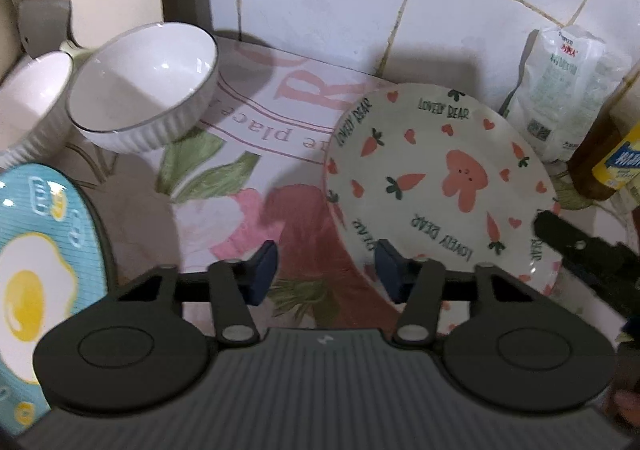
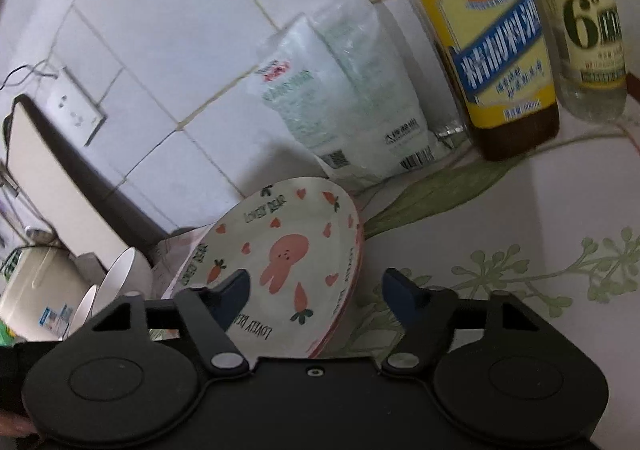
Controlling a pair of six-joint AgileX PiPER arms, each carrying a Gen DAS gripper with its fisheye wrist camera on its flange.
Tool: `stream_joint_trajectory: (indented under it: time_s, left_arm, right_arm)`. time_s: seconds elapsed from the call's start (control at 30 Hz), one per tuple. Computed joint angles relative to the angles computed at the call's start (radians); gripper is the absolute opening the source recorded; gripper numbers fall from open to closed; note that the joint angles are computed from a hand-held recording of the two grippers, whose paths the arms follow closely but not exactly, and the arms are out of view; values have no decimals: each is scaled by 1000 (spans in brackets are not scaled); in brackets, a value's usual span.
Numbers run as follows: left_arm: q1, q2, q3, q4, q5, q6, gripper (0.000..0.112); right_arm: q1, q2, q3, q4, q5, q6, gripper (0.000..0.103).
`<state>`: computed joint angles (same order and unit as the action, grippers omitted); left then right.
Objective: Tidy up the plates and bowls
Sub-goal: 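Close both grippers on the bunny plate rim, then carry the bunny plate with both grippers over the blue egg plate stack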
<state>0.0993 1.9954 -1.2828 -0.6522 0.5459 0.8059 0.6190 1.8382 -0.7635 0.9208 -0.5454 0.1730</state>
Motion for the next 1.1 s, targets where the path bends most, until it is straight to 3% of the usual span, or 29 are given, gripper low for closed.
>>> stream_joint_trajectory:
  time_s: [0.1,0.2,0.37,0.43,0.5,0.57,0.73,0.8,0.97,1.1]
  left_arm:
    - [5,9,-10,-46,35,30,30]
    - [2,9,-13,-62,53,43,19]
    - [4,16,-20,-81,66,44,17]
    - [11,33,-49,-72,102,9,18]
    - [27,79,-131,-36,206,-100,19]
    - [28,102,-187,4,263,-185,18]
    - [22,75,-185,70,282,-191,18]
    - [34,45,-151,59,277,-126,18]
    - [43,-106,38,6,121,120,18]
    - [80,-143,66,-17,140,184,18]
  right_arm:
    - [-27,22,-8,-87,20,98,66]
    - [-40,40,-12,-149,9,155,49]
    - [-37,65,-40,-41,28,86,15]
    - [-44,66,-21,-96,16,132,13]
    - [-50,66,-9,-133,9,151,13]
    - [-56,60,-15,-124,28,133,15]
    - [-45,26,-30,-32,95,59,15]
    - [-28,13,-19,-8,93,56,16]
    - [18,-7,-7,34,102,38,17]
    - [54,-16,8,23,79,63,18]
